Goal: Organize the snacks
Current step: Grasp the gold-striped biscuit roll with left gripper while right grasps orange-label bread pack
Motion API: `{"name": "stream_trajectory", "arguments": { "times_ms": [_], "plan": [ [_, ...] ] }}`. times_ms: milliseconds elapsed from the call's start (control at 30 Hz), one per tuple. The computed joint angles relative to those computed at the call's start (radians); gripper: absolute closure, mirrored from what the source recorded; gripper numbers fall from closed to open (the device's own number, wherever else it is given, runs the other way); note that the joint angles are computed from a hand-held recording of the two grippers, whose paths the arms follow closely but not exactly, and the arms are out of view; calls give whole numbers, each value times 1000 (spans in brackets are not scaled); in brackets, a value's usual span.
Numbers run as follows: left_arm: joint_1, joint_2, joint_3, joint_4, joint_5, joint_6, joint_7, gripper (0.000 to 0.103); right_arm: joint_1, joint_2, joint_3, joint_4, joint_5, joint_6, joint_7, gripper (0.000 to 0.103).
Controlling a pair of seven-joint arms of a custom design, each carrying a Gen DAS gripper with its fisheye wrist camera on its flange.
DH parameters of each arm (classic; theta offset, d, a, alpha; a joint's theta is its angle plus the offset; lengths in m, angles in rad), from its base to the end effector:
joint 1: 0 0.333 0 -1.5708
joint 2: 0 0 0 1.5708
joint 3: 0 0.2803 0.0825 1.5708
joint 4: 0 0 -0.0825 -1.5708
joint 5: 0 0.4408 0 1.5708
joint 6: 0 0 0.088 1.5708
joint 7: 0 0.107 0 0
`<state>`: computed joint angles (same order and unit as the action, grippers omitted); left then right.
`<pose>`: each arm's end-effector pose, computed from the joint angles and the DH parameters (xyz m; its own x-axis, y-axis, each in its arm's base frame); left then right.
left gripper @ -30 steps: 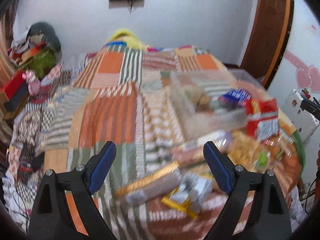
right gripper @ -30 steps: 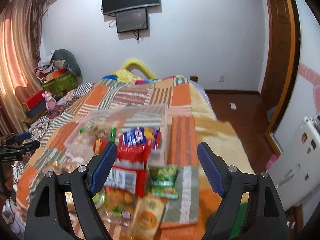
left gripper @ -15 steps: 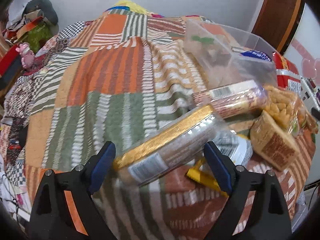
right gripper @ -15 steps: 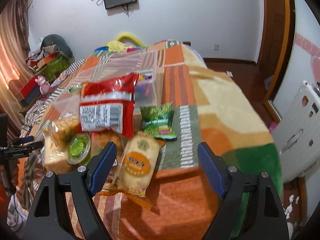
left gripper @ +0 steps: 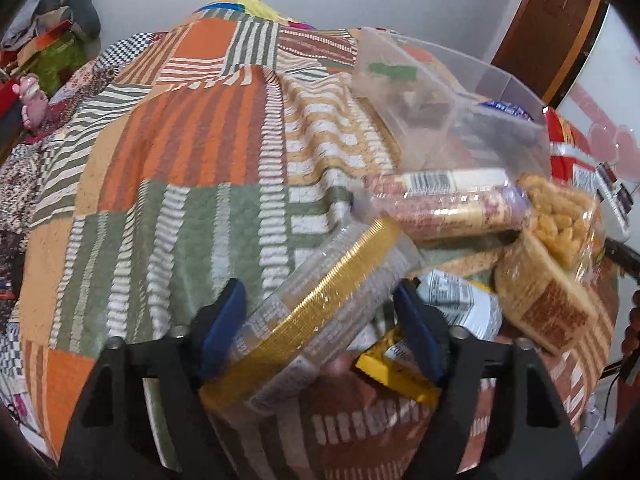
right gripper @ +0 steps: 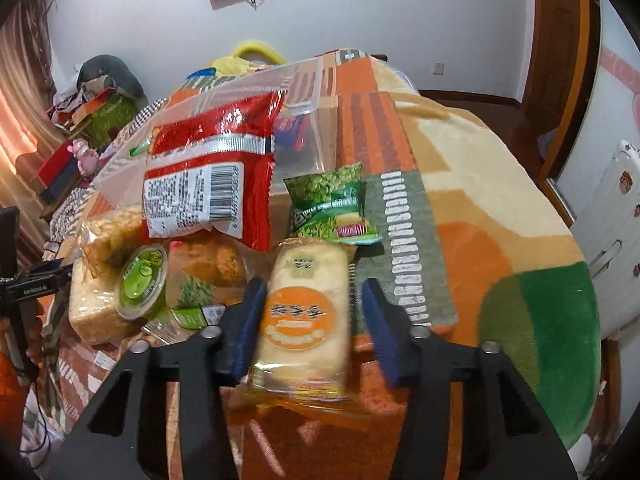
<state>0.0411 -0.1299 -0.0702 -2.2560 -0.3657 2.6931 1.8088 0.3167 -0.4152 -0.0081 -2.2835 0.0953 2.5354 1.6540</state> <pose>0.5942 -0.0059 0.4144 -0.0363 -0.9845 0.1717 -0.8360 -0.0642 -0.5450 0.5181 0.1637 0.5427 0.2112 -0.9666 -0.1450 -0.7920 -0.0823 -0.6049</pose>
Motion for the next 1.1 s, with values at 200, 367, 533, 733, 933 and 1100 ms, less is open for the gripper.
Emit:
{"name": "stream_trajectory", "arguments": {
  "times_ms": [200, 367, 533, 733, 933, 1100],
  "plan": [
    [-3, -65, 5, -60, -10, -11, -28, 56, 7, -27, -6, -23, 13, 17, -19, 72],
    [-12, -137, 1, -119, -24, -5, -34, 67, 16, -48, -9, -34, 22, 37, -22, 72],
    [-21, -207, -9, -162, 9, 2, -77, 69, 19, -65, -12, -37, 15, 65, -27, 72],
    [-41, -258, -4, -161, 11, 21, -97, 103, 28, -86, -26, -43, 19, 116, -41, 72],
    [-21, -253, -39, -110, 79, 39, -117, 103, 42, -66, -39, -20, 32, 162, -56, 72],
    [6, -244, -45, -116, 140, 22, -189, 67, 57, -65, -44, -27, 57, 182, -64, 72]
  ]
}}
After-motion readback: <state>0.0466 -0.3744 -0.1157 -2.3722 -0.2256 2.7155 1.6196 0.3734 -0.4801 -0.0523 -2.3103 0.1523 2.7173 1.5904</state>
